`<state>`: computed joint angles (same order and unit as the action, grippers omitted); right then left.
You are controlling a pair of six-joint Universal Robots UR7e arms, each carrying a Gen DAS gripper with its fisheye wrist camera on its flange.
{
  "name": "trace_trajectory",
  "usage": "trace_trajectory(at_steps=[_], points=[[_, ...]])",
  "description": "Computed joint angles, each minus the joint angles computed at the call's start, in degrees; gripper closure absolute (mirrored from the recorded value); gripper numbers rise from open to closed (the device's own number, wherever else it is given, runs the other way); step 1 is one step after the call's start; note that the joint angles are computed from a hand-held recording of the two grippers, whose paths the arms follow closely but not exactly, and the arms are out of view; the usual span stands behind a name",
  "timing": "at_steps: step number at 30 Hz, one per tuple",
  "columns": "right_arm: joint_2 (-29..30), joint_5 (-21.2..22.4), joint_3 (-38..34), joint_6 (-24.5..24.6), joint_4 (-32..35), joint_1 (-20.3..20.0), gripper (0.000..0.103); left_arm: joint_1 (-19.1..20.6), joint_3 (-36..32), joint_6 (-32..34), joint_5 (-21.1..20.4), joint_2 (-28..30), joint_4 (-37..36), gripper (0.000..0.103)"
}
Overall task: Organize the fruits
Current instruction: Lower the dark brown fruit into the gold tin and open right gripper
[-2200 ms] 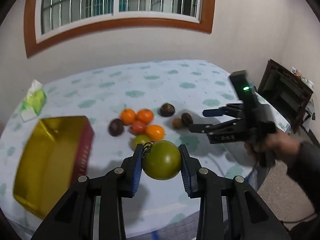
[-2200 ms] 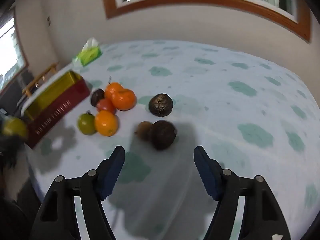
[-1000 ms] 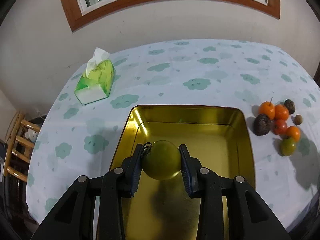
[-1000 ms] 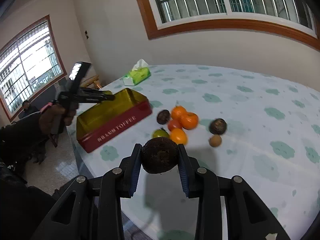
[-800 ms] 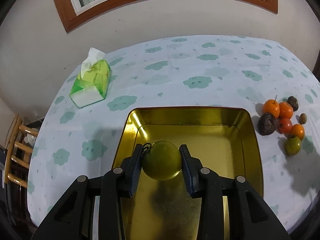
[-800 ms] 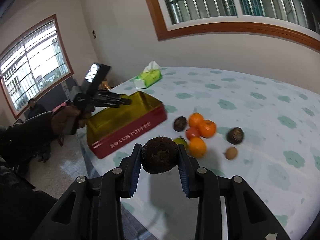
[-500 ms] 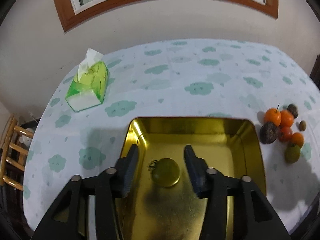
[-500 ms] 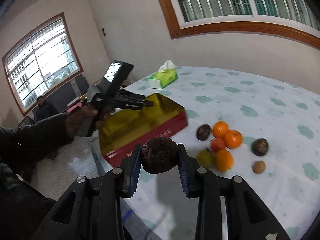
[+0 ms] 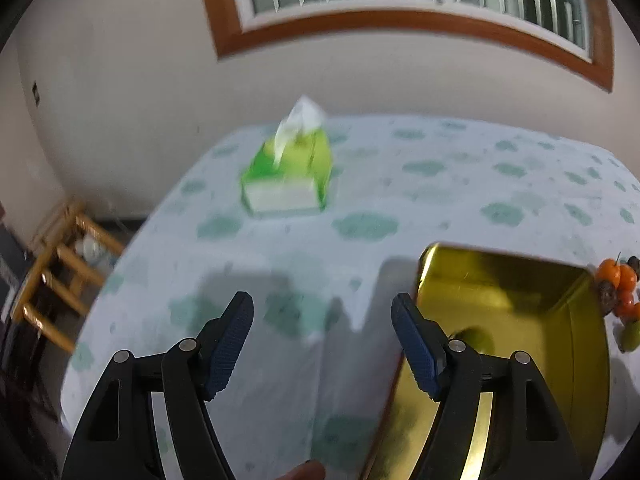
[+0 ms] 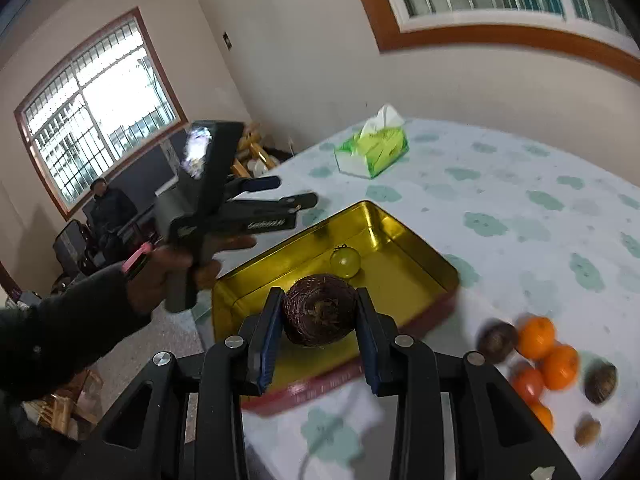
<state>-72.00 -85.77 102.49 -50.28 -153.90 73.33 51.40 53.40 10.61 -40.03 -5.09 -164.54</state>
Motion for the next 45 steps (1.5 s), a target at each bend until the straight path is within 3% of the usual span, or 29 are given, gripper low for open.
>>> trace_trajectory(at_steps=[4, 12, 18, 23, 25, 31, 37, 45], points=[[6.08, -4.19, -6.00, 3.56, 2.21, 1.86, 0.071, 0.34, 4.43, -4.87, -0.19, -1.84, 0.58, 0.031], [15.51, -11.79, -16.62, 9.82, 4.61, 3.87, 0.071, -0.89, 15.12, -8.95, -0.01, -4.94, -7.63, 0.031], [19.46, -14.41, -21.65, 12.41, 7.64, 4.93, 0.070, -3.74, 19.85, -3.71, 4.88, -5.24, -22.44, 0.031], [21.19, -14.32, -23.40, 14.51, 8.48, 5.64, 0.068, -5.62, 22.07, -1.85, 5.41, -6.36, -27.53, 0.026], [21.19, -13.27, -23.18, 15.12, 7.74, 5.72, 0.062, -6.29, 22.20, -0.53, 5.62, -6.30, -28.74, 0.024], [17.98, -7.00, -18.87, 15.06, 1.62, 5.27, 0.056, -8.29, 23.24, 1.29, 5.51, -6.46, -29.87, 0.022], [10.52, -0.38, -9.92, 13.34, -6.37, 3.26, 0.051, -9.66, 22.60, 1.13, 5.06, -5.87, -27.43, 0.021], [-2.80, 0.19, 5.88, 5.43, -22.54, -4.07, 0.049, -11.65, 20.97, 1.02, 2.17, -4.43, -22.60, 0.021]])
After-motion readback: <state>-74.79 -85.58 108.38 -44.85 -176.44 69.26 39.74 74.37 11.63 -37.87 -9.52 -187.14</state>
